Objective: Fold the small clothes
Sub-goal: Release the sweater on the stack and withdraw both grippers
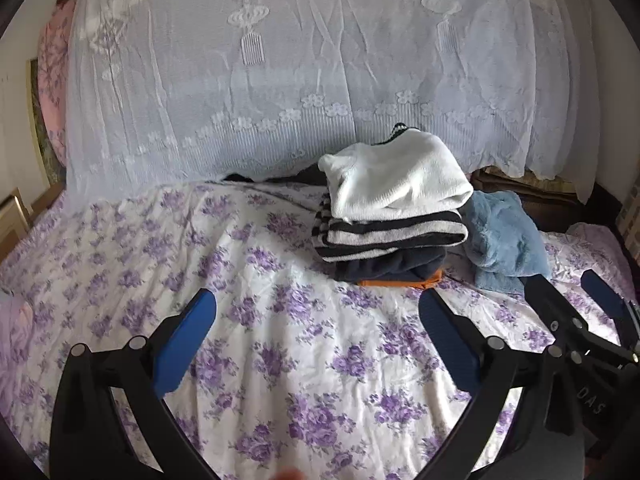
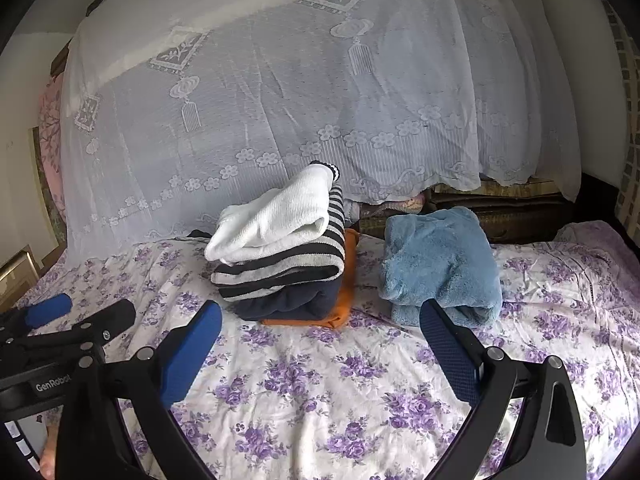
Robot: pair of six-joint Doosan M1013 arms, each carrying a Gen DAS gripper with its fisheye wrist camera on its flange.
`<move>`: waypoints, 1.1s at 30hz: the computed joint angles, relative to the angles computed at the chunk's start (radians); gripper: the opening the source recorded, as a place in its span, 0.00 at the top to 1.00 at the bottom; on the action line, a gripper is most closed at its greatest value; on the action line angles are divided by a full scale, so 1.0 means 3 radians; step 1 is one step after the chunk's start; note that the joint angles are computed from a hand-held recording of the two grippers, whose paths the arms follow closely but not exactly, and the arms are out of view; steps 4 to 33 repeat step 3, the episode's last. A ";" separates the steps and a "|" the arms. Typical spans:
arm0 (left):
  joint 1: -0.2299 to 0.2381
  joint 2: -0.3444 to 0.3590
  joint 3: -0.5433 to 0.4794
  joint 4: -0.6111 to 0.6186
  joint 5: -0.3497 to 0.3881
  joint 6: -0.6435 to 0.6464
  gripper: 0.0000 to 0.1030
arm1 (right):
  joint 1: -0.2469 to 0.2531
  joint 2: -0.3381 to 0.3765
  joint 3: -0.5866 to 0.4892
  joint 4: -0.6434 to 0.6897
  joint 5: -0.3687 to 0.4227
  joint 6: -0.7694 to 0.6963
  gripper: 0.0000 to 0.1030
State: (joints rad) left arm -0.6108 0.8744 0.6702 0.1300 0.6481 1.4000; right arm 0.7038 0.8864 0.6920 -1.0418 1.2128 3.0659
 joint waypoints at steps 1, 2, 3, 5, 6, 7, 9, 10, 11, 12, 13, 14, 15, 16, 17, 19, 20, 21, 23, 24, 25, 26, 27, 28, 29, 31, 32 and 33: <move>0.0008 0.0009 -0.0018 -0.0072 0.0023 0.0060 0.04 | 0.0001 -0.0002 0.0002 -0.0007 -0.0001 0.0005 0.03; 0.0010 0.0012 -0.0023 -0.0097 0.0032 0.0082 0.04 | 0.0002 -0.0001 0.0000 -0.0012 0.0000 0.0007 0.03; 0.0011 0.0012 -0.0022 -0.0109 0.0032 0.0089 0.04 | 0.0002 -0.0002 0.0000 -0.0015 -0.0001 0.0010 0.03; 0.0011 0.0012 -0.0022 -0.0109 0.0032 0.0089 0.04 | 0.0002 -0.0002 0.0000 -0.0015 -0.0001 0.0010 0.03; 0.0011 0.0012 -0.0022 -0.0109 0.0032 0.0089 0.04 | 0.0002 -0.0002 0.0000 -0.0015 -0.0001 0.0010 0.03; 0.0011 0.0012 -0.0022 -0.0109 0.0032 0.0089 0.04 | 0.0002 -0.0002 0.0000 -0.0015 -0.0001 0.0010 0.03; 0.0011 0.0012 -0.0022 -0.0109 0.0032 0.0089 0.04 | 0.0002 -0.0002 0.0000 -0.0015 -0.0001 0.0010 0.03; 0.0011 0.0012 -0.0022 -0.0109 0.0032 0.0089 0.04 | 0.0002 -0.0002 0.0000 -0.0015 -0.0001 0.0010 0.03; 0.0011 0.0012 -0.0022 -0.0109 0.0032 0.0089 0.04 | 0.0002 -0.0002 0.0000 -0.0015 -0.0001 0.0010 0.03; 0.0011 0.0012 -0.0022 -0.0109 0.0032 0.0089 0.04 | 0.0002 -0.0002 0.0000 -0.0015 -0.0001 0.0010 0.03; 0.0011 0.0012 -0.0022 -0.0109 0.0032 0.0089 0.04 | 0.0002 -0.0002 0.0000 -0.0015 -0.0001 0.0010 0.03; 0.0011 0.0012 -0.0022 -0.0109 0.0032 0.0089 0.04 | 0.0002 -0.0002 0.0000 -0.0015 -0.0001 0.0010 0.03; 0.0011 0.0012 -0.0022 -0.0109 0.0032 0.0089 0.04 | 0.0002 -0.0002 0.0000 -0.0015 -0.0001 0.0010 0.03; 0.0011 0.0012 -0.0022 -0.0109 0.0032 0.0089 0.04 | 0.0002 -0.0002 0.0000 -0.0015 -0.0001 0.0010 0.03; 0.0011 0.0012 -0.0022 -0.0109 0.0032 0.0089 0.04 | 0.0002 -0.0002 0.0000 -0.0015 -0.0001 0.0010 0.03; 0.0011 0.0012 -0.0022 -0.0109 0.0032 0.0089 0.04 | 0.0002 -0.0002 0.0000 -0.0015 -0.0001 0.0010 0.03; 0.0011 0.0012 -0.0022 -0.0109 0.0032 0.0089 0.04 | 0.0002 -0.0002 0.0000 -0.0015 -0.0001 0.0010 0.03; 0.0011 0.0012 -0.0022 -0.0109 0.0032 0.0089 0.04 | 0.0002 -0.0002 0.0000 -0.0015 -0.0001 0.0010 0.03; 0.0011 0.0012 -0.0022 -0.0109 0.0032 0.0089 0.04 | 0.0002 -0.0002 0.0000 -0.0015 -0.0001 0.0010 0.03; 0.0011 0.0012 -0.0022 -0.0109 0.0032 0.0089 0.04 | 0.0002 -0.0002 0.0000 -0.0015 -0.0001 0.0010 0.03; 0.0011 0.0012 -0.0022 -0.0109 0.0032 0.0089 0.04 | 0.0002 -0.0002 0.0000 -0.0015 -0.0001 0.0010 0.03; 0.0011 0.0012 -0.0022 -0.0109 0.0032 0.0089 0.04 | 0.0002 -0.0002 0.0000 -0.0015 -0.0001 0.0010 0.03; 0.0011 0.0012 -0.0022 -0.0109 0.0032 0.0089 0.04 | 0.0002 -0.0002 0.0000 -0.0015 -0.0001 0.0010 0.03; 0.0011 0.0012 -0.0022 -0.0109 0.0032 0.0089 0.04 | 0.0002 -0.0002 0.0000 -0.0015 -0.0001 0.0010 0.03; 0.0011 0.0012 -0.0022 -0.0109 0.0032 0.0089 0.04 | 0.0002 -0.0002 0.0000 -0.0015 -0.0001 0.0010 0.03; 0.0011 0.0012 -0.0022 -0.0109 0.0032 0.0089 0.04 | 0.0002 -0.0002 0.0000 -0.0015 -0.0001 0.0010 0.03; 0.0011 0.0012 -0.0022 -0.0109 0.0032 0.0089 0.04 | 0.0002 -0.0002 0.0000 -0.0015 -0.0001 0.0010 0.03; 0.0011 0.0012 -0.0022 -0.0109 0.0032 0.0089 0.04 | 0.0002 -0.0002 0.0000 -0.0015 -0.0001 0.0010 0.03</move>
